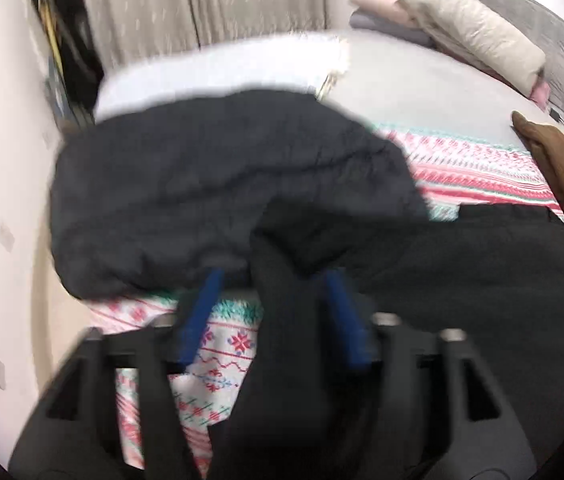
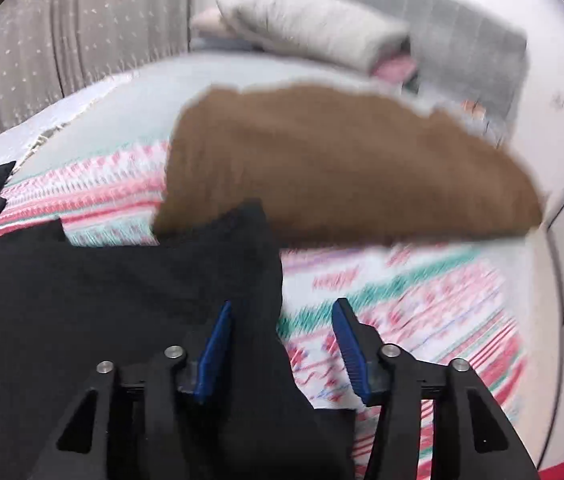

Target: Fold large clothes

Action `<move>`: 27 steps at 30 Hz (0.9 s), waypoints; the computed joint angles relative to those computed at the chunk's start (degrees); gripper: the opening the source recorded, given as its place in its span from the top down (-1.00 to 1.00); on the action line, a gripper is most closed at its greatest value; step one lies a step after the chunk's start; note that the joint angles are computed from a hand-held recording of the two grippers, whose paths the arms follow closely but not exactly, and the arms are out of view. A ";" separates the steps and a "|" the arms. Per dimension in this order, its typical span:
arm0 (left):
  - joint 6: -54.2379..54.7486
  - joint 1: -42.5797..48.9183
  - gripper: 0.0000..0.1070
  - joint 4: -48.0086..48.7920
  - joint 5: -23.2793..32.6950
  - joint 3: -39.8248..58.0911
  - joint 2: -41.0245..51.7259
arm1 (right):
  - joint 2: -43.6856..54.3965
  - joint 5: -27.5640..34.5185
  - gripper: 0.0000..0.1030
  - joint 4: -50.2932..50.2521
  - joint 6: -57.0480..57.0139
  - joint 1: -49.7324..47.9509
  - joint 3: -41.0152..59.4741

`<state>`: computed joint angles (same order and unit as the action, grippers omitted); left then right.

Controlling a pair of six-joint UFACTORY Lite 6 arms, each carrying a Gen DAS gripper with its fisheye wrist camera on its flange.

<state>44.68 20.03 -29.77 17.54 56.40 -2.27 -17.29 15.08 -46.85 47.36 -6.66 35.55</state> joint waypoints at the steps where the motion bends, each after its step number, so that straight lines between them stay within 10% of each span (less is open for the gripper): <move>1: 2.82 -0.69 -0.33 -3.63 1.89 -0.80 -2.87 | -2.10 3.23 -0.16 -3.35 5.17 3.62 0.47; 7: -4.30 -14.61 -0.56 -4.49 4.97 -3.15 -6.34 | -1.06 7.89 -0.49 -5.45 19.31 36.02 5.46; 10: -17.32 -16.40 -0.56 9.91 1.17 -0.75 1.60 | 11.59 6.44 -0.49 -12.66 26.88 41.94 10.89; 19: -11.46 7.29 -0.61 14.77 2.28 16.05 21.31 | 24.18 -0.31 -0.48 14.08 -12.97 -5.76 15.90; 27: 10.87 11.47 -0.61 -6.63 11.08 2.23 -1.55 | -5.31 3.10 -0.50 53.31 -56.24 -10.89 2.38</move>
